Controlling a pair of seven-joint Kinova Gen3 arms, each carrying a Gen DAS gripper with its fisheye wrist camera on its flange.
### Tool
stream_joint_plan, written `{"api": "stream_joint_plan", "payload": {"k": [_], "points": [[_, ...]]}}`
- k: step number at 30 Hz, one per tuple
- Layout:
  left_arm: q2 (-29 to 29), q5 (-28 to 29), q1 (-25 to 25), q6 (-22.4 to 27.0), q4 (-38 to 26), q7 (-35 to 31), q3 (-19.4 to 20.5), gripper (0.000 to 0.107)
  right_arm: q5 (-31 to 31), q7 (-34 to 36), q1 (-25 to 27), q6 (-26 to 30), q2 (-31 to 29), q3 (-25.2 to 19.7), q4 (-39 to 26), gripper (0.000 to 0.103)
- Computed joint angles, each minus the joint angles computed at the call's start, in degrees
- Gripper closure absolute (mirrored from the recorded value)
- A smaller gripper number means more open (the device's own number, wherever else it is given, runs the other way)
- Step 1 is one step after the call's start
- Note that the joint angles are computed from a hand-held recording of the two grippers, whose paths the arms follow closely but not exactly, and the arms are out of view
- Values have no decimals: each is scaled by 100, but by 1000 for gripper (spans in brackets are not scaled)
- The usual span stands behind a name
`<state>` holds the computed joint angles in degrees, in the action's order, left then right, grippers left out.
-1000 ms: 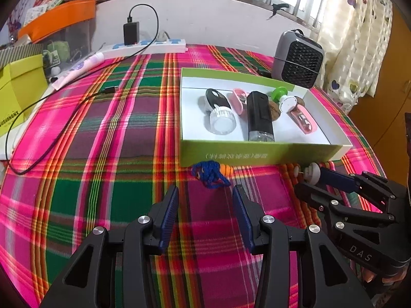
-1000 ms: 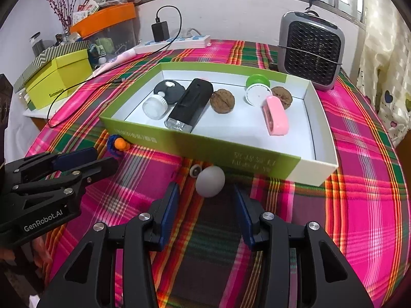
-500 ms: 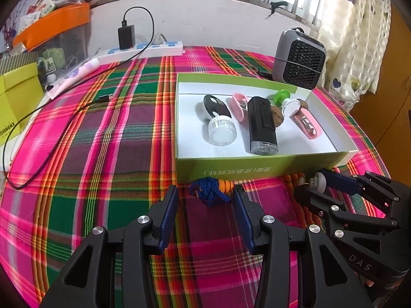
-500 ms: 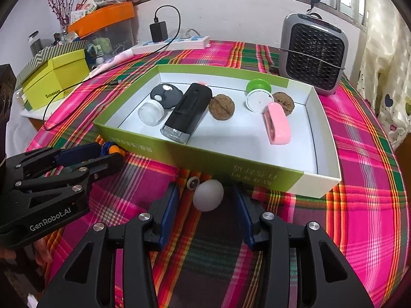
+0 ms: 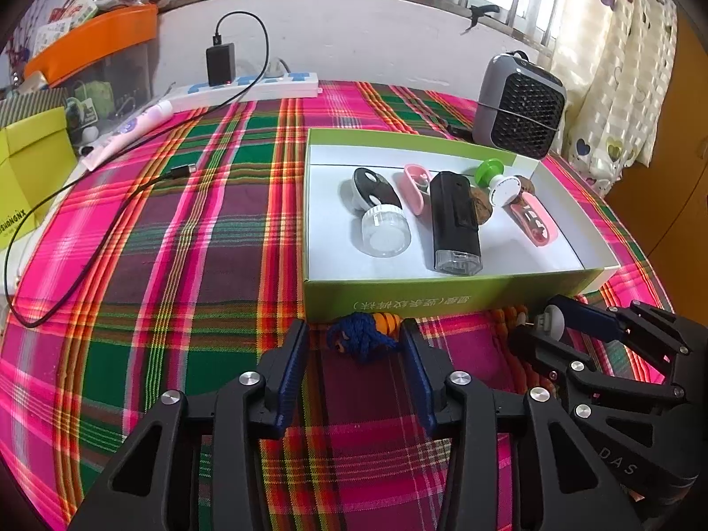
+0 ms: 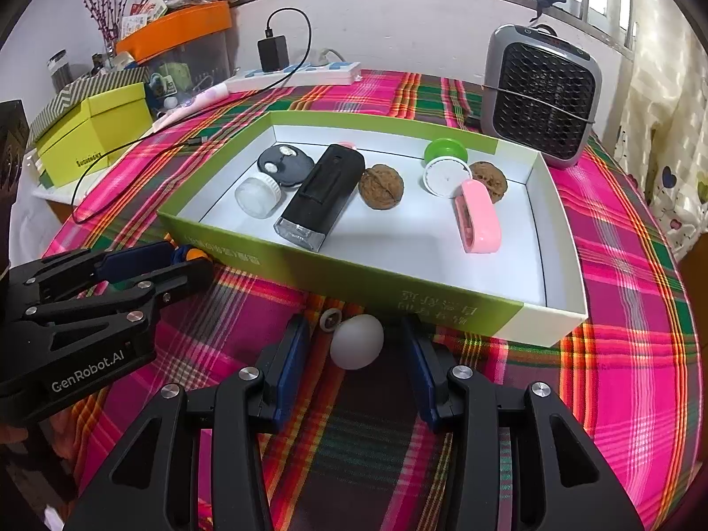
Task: Organize objects
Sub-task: 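Close the left tool on the blue rope toy while the right tool grasps the white egg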
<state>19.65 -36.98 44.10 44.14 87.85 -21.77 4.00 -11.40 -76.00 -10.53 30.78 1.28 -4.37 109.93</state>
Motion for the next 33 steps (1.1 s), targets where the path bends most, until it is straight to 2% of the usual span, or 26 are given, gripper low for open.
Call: {"api": "stream_joint_plan", "payload": {"k": [3, 7, 15, 28, 33], "points": [[8, -3, -1, 16, -21, -8, 0, 78, -78, 69, 17, 7, 1, 10, 0, 59], [14, -17, 9, 25, -32, -30, 1, 82, -223, 201, 54, 22, -4, 26, 4, 59], [-8, -19, -2, -25, 15, 1, -2, 83, -273, 244, 63, -1, -14, 29, 27, 60], [-7, -52, 19, 15, -2, 9, 5, 84, -410, 373, 90, -2, -30, 44, 49, 74], [-9, -85, 35, 43, -7, 20, 3, 84, -444, 395, 91, 2, -33, 45, 46, 74]]}}
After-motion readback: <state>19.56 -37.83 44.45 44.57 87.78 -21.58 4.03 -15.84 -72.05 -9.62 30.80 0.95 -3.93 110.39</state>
